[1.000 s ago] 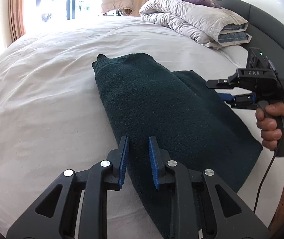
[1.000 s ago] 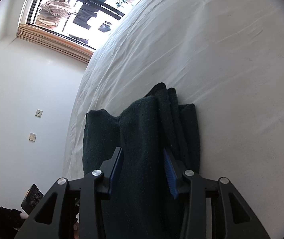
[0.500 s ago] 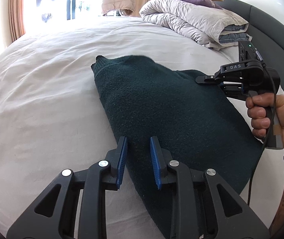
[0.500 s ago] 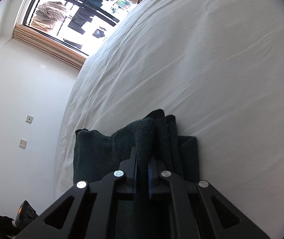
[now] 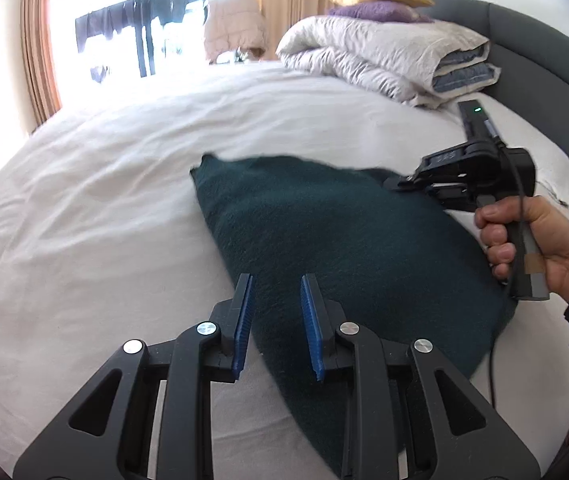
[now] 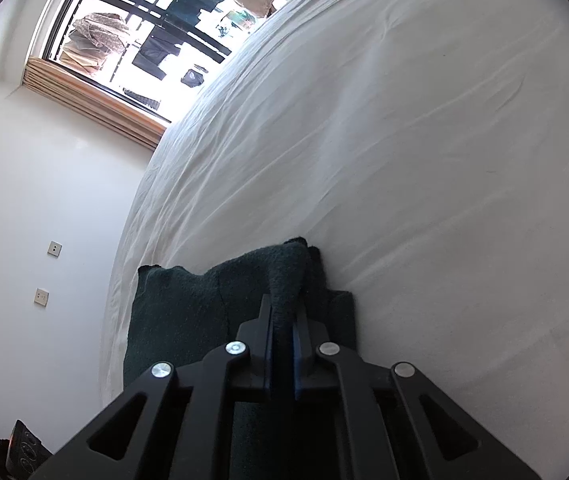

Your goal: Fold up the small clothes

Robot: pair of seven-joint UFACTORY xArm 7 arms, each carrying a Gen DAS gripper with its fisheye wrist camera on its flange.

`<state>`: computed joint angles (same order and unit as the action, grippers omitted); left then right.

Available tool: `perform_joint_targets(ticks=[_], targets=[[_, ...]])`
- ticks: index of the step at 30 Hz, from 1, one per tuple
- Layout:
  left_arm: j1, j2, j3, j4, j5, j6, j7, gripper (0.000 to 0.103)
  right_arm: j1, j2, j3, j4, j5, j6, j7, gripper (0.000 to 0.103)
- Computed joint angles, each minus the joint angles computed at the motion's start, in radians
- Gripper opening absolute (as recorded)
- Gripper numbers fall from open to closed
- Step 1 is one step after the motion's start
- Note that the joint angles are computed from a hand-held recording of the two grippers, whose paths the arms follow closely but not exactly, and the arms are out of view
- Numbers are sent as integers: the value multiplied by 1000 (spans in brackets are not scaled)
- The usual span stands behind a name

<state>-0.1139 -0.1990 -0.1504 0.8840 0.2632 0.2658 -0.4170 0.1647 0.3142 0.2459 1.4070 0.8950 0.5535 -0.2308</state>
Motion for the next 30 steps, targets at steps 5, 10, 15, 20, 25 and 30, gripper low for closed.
perform_joint_targets(ticks=[5,10,15,20,25,30], targets=[[-26,41,-31,11,71,28,28,24,-18,-81,3,-53,73,109,-65,30],[-38,45,-19,14,80,23,-1,24,34,-141,-39,-116,-14,114,-51,10],[-40,35,-16,1,84,17,5,24,47,-167,-54,-171,7,33,-31,5],[-16,55,-37,-25,171,-40,-71,27,-1,-130,-20,-201,311,1,-218,1],[-64,25,9,-45,27,-33,37,28,29,-174,-51,-227,320,-4,-208,6],[-52,-15,-17,-88,-1,-46,37,58,133,-366,-90,-324,178,-94,-135,23]])
